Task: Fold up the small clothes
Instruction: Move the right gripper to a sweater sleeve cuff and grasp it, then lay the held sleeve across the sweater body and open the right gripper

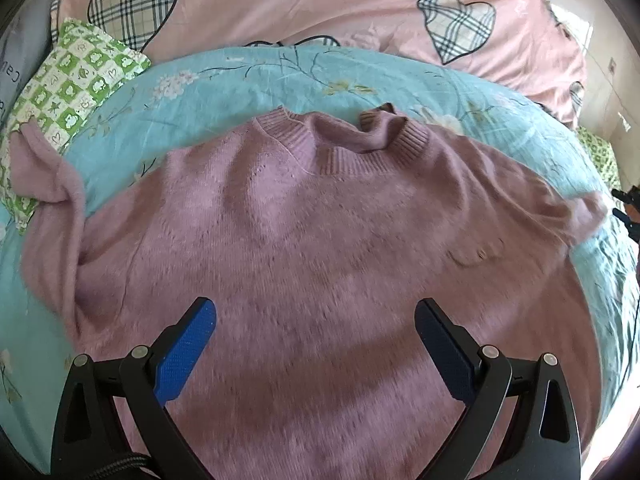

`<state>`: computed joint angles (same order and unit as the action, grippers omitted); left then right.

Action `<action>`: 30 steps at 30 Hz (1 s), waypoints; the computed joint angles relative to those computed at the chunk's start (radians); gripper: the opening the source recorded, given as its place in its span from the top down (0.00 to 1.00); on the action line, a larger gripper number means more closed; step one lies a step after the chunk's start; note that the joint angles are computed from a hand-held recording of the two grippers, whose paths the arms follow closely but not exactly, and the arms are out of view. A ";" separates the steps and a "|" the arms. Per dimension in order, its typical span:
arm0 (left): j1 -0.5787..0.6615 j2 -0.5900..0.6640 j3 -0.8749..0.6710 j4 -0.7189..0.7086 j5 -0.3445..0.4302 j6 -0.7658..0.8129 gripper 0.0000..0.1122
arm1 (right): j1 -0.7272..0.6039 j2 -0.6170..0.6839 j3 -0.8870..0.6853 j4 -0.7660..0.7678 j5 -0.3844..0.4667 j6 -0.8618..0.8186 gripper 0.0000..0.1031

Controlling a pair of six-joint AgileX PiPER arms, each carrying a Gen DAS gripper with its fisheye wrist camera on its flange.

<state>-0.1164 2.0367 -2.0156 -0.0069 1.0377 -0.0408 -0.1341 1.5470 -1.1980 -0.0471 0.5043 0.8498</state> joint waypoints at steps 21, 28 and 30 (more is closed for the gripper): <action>0.078 -0.018 0.084 -0.079 -0.060 0.019 0.11 | 0.123 0.046 -0.192 0.148 -0.044 -0.221 0.96; 0.113 -0.119 0.227 -0.133 -0.126 0.060 0.11 | 0.396 0.210 -0.565 0.296 0.059 -0.386 0.96; 0.138 -0.152 0.274 -0.170 -0.140 0.083 0.11 | 0.456 0.312 -0.721 0.334 0.117 -0.421 0.96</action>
<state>0.0217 1.8851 -1.7417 -0.1765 0.8979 0.0420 0.3222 1.8590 -1.9192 0.2867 0.6212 0.4287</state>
